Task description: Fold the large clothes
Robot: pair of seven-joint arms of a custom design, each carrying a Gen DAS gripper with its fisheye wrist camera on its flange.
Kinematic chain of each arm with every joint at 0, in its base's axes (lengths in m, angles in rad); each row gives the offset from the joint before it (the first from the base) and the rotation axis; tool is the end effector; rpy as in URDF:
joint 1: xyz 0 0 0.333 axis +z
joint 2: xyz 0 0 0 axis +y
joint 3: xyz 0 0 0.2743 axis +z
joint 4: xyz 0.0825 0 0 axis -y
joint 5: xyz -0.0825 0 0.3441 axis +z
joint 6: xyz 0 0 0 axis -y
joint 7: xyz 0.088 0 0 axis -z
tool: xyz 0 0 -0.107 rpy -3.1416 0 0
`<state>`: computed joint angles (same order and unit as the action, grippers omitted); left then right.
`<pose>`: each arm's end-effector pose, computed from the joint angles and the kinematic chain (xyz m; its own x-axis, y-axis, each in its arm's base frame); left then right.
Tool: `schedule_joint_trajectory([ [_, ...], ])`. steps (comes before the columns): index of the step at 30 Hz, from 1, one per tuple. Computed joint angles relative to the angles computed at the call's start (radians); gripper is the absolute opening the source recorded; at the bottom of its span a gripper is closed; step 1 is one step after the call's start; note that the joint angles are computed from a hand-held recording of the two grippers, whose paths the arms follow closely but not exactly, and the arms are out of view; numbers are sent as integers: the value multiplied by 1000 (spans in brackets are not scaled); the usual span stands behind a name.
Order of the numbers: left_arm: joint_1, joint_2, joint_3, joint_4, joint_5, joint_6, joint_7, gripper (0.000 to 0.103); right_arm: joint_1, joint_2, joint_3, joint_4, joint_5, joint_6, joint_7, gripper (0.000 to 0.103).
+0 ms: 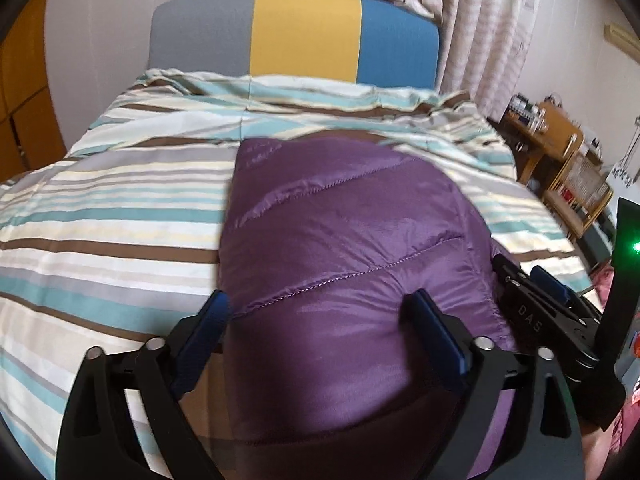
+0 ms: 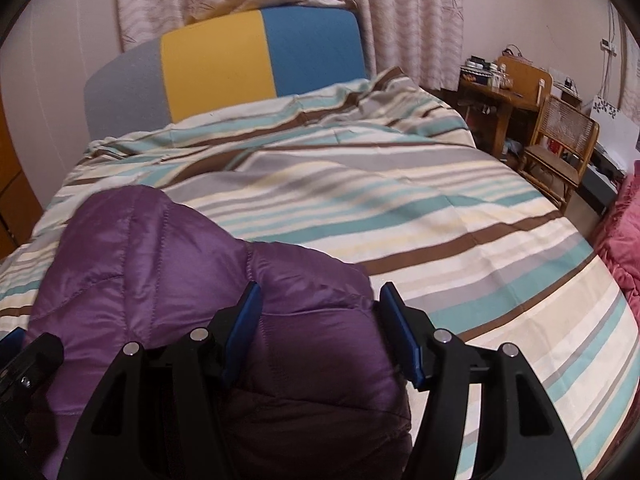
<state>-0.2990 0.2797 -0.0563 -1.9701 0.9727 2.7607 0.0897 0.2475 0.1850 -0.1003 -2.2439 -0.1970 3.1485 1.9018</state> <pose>0.5438 -0.2369 0.3582 0.2524 -0.9591 0.1279 -0.7104 -0.2734 -0.6486 0.5456 0.0999 0.3576 0.0488 -0.9963 -0.0709 -0.7547 0.0097 -0.6560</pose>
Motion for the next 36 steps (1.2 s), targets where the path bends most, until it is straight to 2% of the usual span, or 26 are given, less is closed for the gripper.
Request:
schedule_joint_trajectory([
  [1,6,15,-2,8,-10,11,11,96,8,11,-10,5,-6,-2,8,60],
  [2,7,24,3,10,-10,24,9,97,-12,27,14,13,42,-11,-28,60],
  [4,-5,48,25,15,17,46,-24,99,-104,53,115,33,113,-31,-88,61],
  [7,-34,70,71,19,130,82,-138,99,-131,81,151,56,178,-46,-146,61],
  [8,-29,74,70,19,132,91,-149,99,-135,88,158,63,195,-52,-160,61],
  [12,-20,65,51,14,102,68,-120,100,-156,91,185,59,258,-50,-216,62],
  [14,3,40,25,-4,33,66,-57,100,-171,86,202,51,293,-44,-243,63],
  [16,7,26,11,8,-27,24,-4,100,-180,83,213,46,323,-42,-263,65],
  [18,-14,25,20,50,-13,-42,-6,100,-170,84,204,49,335,-42,-268,65],
  [19,-20,33,20,81,-4,-72,1,100,-146,81,178,45,323,-38,-255,65],
  [22,-28,104,8,214,-27,-175,100,100,-95,75,125,38,288,-27,-217,65],
  [25,-41,196,14,334,-67,-257,183,100,-115,77,146,39,298,-26,-224,66],
  [27,-25,234,9,363,-134,-250,233,100,-114,75,145,38,299,-29,-221,66],
  [29,0,258,14,350,-197,-176,246,100,-95,73,124,38,285,-34,-203,66],
  [31,-2,278,28,355,-236,-155,267,100,-73,73,100,41,263,-40,-180,66],
  [33,-33,307,51,392,-245,-192,286,100,-25,77,49,46,217,-47,-132,66],
  [36,-60,339,76,426,-236,-207,291,100,-9,83,28,53,179,-50,-91,66],
])
